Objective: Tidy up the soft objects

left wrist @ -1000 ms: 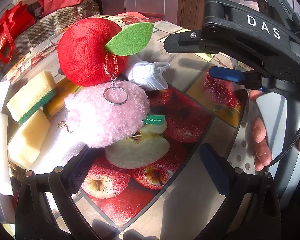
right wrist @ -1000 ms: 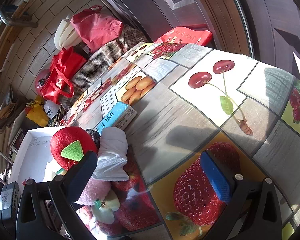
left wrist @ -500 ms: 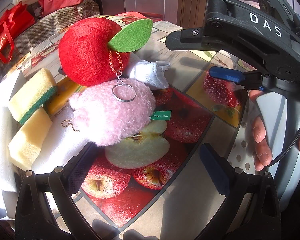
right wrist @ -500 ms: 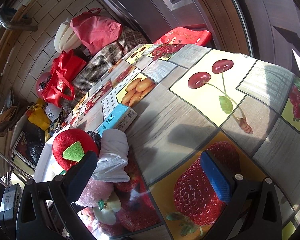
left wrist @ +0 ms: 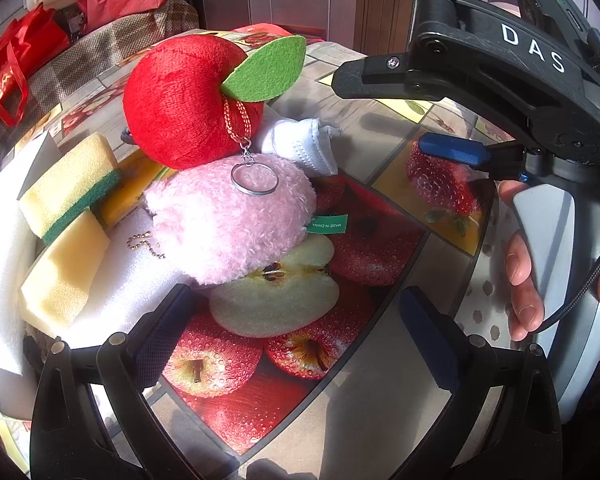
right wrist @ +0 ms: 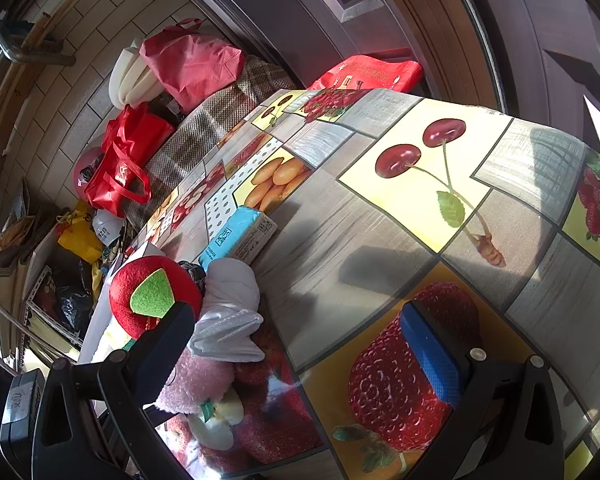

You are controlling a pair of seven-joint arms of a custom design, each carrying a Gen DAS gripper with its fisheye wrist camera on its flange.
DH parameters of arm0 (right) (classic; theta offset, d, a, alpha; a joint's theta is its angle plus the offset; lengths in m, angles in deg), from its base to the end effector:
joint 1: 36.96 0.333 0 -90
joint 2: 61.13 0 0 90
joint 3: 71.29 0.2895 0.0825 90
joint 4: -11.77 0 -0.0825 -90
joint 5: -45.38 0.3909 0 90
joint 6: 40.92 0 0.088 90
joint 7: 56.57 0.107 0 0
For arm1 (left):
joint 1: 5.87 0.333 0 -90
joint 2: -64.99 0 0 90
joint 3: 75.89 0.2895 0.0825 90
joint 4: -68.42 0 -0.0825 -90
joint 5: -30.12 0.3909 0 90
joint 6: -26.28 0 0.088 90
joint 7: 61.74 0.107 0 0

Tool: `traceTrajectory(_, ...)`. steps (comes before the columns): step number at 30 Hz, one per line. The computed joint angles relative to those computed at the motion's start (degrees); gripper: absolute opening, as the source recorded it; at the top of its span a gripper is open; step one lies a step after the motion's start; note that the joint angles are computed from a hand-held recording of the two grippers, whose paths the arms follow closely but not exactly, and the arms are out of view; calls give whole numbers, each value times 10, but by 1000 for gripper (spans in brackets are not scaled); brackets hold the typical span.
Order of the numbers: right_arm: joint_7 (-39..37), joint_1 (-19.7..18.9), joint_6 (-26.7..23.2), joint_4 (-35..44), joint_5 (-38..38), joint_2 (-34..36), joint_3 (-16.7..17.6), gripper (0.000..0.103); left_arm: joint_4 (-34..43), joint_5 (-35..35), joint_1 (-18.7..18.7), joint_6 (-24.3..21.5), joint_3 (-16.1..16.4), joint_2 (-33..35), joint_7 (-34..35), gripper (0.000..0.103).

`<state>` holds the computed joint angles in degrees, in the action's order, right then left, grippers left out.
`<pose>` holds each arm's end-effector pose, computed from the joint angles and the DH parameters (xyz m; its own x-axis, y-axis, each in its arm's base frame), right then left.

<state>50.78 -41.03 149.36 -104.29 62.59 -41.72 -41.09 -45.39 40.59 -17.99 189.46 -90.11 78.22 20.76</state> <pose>0.5983 0.2302 0.3864 -0.0048 -0.8150 -0.5794 -0.6692 0.4332 -0.6038 0.5740 -0.2865 0.3959 -0.4415 -0.8972 -0.0123 -0.7158 0.3605 -0.5981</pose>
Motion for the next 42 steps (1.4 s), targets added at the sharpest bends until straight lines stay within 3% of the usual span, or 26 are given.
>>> traceTrajectory(30,7,0,1,0,-3,0,-1,103,17,9,-5,-5,-3,10,0,102)
traceTrajectory(31,7,-3,2,0,-4,1,2,103,11,-13,5,0,-17,6,23,102)
traceTrajectory(33,9,-13,6,0,-7,3,11,103,-23,-121,49,37,-68,-14,106,102)
traceTrajectory(36,19,-20,13,-2,-16,5,17,103,-74,-394,136,92,-173,-67,305,102)
traceTrajectory(37,24,-15,15,-3,-17,4,11,103,-86,-478,151,104,-190,-88,365,103)
traceTrajectory(39,33,-17,20,-6,-25,4,11,103,-102,-666,158,120,-200,-131,506,103)
traceTrajectory(42,48,-15,22,-9,-39,3,6,103,-116,-884,136,134,-162,-175,680,103)
